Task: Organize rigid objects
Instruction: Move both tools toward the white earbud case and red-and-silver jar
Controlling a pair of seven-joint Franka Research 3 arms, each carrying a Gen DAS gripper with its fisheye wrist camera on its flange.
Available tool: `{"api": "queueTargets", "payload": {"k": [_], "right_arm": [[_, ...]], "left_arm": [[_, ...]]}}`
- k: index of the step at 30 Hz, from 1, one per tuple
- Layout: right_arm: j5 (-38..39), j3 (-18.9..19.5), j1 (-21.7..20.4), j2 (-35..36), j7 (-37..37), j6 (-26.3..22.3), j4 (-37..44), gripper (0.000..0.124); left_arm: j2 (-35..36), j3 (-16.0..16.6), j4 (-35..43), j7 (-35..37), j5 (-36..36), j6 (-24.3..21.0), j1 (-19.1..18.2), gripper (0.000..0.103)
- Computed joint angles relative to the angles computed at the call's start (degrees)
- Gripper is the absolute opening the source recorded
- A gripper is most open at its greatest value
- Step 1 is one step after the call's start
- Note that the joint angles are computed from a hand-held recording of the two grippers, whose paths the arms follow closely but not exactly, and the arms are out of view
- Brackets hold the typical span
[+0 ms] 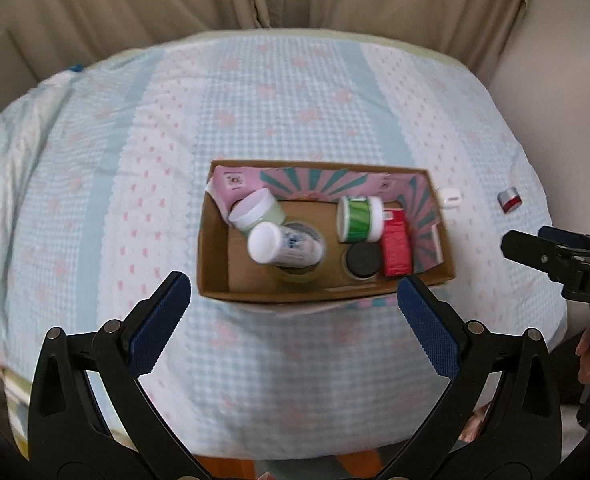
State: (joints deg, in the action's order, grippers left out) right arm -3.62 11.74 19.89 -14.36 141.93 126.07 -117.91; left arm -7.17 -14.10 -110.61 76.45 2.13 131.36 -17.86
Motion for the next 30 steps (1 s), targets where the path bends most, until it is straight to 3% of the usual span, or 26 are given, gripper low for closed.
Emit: {"api": "queueTargets", "payload": {"k": [3,8,12,16,23,30], "right_arm": [[1.2,-1.7,-0.2,-6.1,-5.3,-0.2,-4.4,0.103],[3.1,-3.8,-3.4,-16.3,-13.5,-4.7,-11.3,0.103],[1.1,-4.2,-7.9,-23.9,-18.8,-9.6,-14.9,0.103],[-1.1,-4.2,-12.9,-30.8,-22.4,-9.7,-17.9,0.103],[-2.1,-5.4,-19.8,-34.9,-25.5,-6.8,-22.5,0.103],[-0.8,-7.3,-23.0,-33.9,-30.4,-2.0,-25.6,0.103]], "left_arm": [[-1.3,-3.0,1.2,-8.9,5.4,-3.1,-1.3,0.103],[-0.2,-7.0,5.4,-22.4,12.0,-5.9,-4.7,0.103],[3.5,-8.6,11.0,-28.2,15.5,-8.2,-8.2,0.103],[8.3,-9.9,16.7,-34.6,23.6,-8.9,-12.3,0.103],[22.9,-8.0,31.3,-35.5,29.6,-10.4,-21.1,0.103],[35.0,-3.7,43.1,-35.0,27.5,-11.6,-27.0,0.103]]}}
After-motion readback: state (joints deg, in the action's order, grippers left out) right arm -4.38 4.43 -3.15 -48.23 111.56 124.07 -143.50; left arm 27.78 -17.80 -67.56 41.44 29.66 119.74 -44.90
